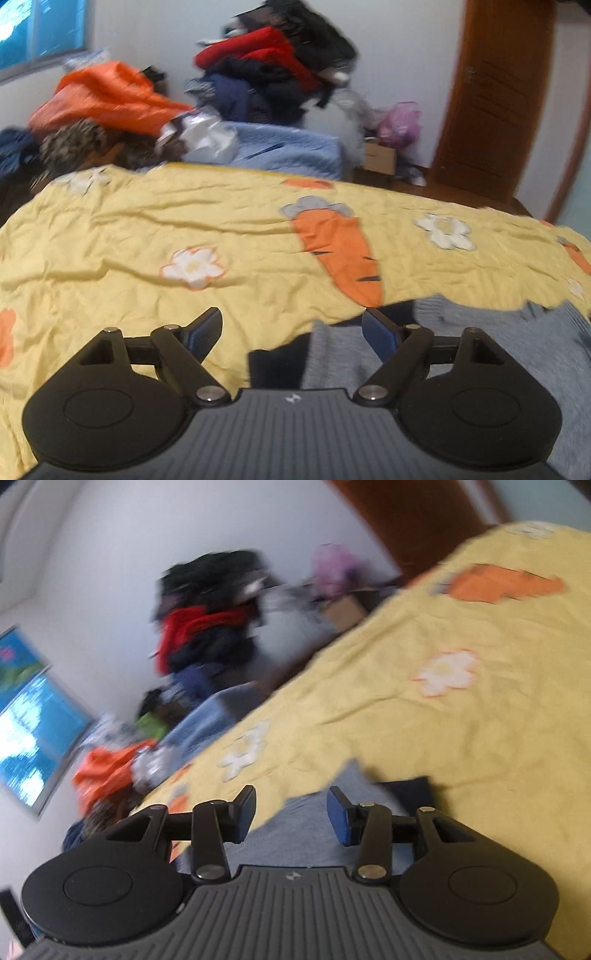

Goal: Fold small clothes
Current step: 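Open both tools to release the hem, then close both tools on the edge of the folded sweater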

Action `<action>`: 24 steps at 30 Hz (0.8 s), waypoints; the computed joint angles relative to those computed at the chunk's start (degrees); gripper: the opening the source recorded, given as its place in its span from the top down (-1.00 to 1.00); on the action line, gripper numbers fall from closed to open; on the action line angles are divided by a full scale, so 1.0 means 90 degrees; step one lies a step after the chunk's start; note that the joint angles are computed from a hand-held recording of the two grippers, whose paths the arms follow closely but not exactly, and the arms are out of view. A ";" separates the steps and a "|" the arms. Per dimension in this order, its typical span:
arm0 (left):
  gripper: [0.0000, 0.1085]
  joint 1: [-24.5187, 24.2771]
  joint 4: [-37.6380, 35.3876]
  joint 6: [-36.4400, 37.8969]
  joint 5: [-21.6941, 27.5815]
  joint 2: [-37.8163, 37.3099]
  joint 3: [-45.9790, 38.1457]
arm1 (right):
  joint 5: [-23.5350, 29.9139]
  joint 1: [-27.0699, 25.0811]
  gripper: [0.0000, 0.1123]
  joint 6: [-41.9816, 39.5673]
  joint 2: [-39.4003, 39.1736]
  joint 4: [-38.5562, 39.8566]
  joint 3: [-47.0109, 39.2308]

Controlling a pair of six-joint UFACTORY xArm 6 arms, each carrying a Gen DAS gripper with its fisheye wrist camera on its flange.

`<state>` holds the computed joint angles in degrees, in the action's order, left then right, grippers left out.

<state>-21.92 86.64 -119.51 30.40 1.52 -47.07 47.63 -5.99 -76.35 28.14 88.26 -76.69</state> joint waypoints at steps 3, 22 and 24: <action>-0.53 -0.0410 -0.0582 0.1384 0.0711 0.0471 -0.0386 | -0.0192 0.0214 -0.14 0.0437 0.0163 -0.1015 -0.0207; -0.55 -0.2001 -0.0907 -0.0915 0.0243 -0.2008 0.2476 | -0.0208 -0.1108 -0.33 -0.2442 -0.1988 -0.1184 0.2551; -0.55 -0.2095 -0.0748 -0.1354 0.0070 -0.2223 0.2725 | -0.0029 -0.1366 -0.33 -0.2369 -0.2091 -0.1613 0.2732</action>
